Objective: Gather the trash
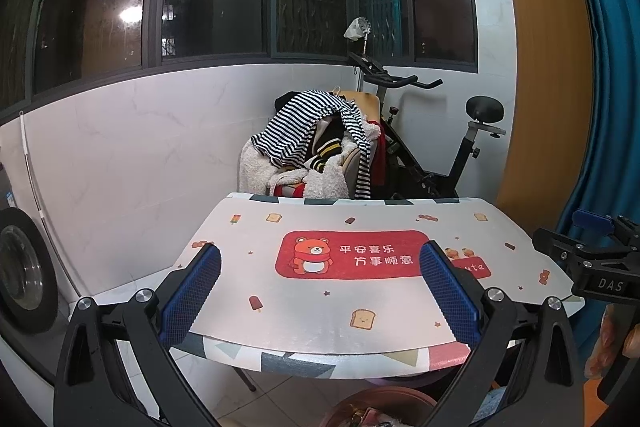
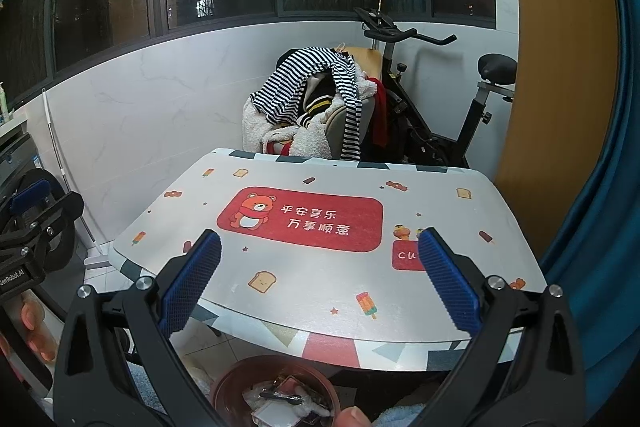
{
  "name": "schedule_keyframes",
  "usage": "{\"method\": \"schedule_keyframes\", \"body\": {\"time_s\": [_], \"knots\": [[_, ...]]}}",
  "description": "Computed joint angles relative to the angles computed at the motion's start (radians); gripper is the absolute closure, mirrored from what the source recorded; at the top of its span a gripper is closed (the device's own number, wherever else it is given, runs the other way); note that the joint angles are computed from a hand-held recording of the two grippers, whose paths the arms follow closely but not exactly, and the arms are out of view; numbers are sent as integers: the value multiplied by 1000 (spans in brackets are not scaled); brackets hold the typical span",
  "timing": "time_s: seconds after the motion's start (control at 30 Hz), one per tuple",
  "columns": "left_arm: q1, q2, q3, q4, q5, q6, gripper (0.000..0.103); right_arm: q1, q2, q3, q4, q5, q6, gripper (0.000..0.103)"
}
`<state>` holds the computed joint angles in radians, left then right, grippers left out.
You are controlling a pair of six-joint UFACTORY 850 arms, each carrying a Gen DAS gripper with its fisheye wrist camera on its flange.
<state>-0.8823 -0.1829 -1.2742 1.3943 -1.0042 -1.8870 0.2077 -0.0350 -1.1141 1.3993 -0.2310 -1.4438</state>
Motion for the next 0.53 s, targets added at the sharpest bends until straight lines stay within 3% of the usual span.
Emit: {"method": "schedule_keyframes", "body": {"time_s": [0.53], "knots": [[-1,6,10,2,-11,12,6,-3,2,3,-1,-2,1,6]]}}
